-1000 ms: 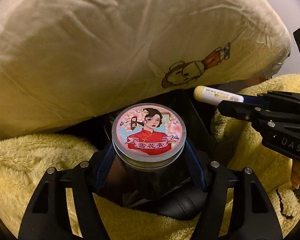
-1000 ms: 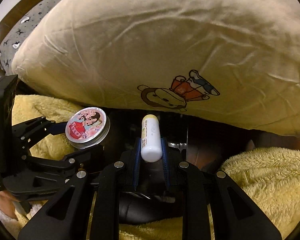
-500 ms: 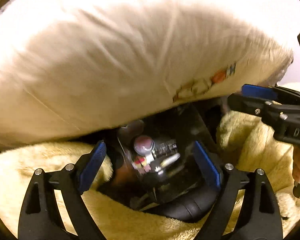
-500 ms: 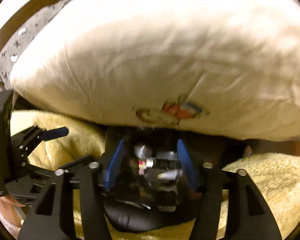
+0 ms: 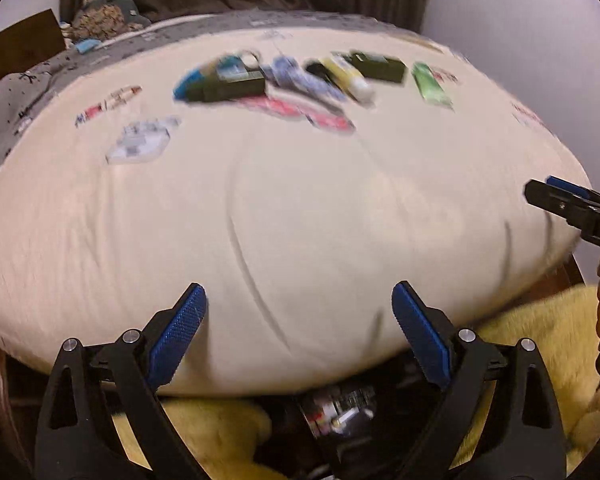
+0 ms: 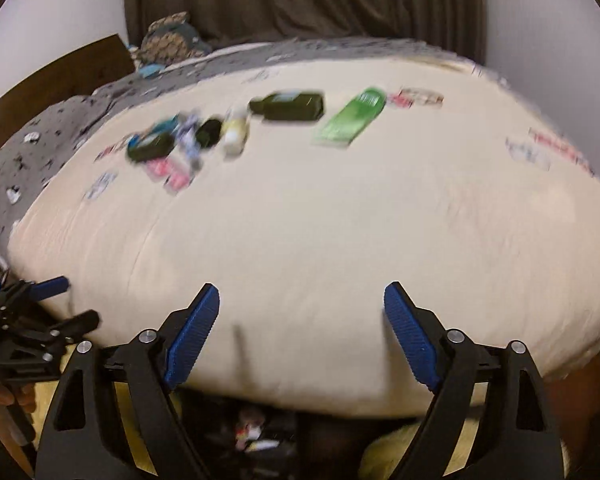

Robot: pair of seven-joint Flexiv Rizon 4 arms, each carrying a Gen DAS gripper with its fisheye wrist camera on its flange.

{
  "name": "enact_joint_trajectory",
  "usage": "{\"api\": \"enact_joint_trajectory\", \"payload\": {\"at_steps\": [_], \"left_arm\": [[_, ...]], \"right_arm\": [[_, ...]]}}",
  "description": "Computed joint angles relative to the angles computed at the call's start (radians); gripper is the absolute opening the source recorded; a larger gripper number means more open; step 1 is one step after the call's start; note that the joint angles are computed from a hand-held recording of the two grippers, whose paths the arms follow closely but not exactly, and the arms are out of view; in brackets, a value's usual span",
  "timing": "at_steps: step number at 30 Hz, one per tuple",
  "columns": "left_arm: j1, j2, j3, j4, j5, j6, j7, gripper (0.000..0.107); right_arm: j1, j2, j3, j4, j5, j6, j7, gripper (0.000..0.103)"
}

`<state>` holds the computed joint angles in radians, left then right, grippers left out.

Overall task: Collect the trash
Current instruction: 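Raise both open tools back over the bed items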

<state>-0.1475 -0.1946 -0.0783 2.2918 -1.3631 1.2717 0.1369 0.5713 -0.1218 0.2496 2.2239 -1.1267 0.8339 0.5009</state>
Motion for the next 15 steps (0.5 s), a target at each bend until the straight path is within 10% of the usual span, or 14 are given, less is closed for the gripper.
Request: {"api": "enact_joint_trajectory", "payload": {"at_steps": [15], "left_arm": [[0.042,-0.238,-0.107,-0.321,0.111,0.111,-0.209,0.089]], "right_arm": [[-0.118,-0.098,-0.111,-0.099,-0.001,0.059,-0.115,0.087]]}}
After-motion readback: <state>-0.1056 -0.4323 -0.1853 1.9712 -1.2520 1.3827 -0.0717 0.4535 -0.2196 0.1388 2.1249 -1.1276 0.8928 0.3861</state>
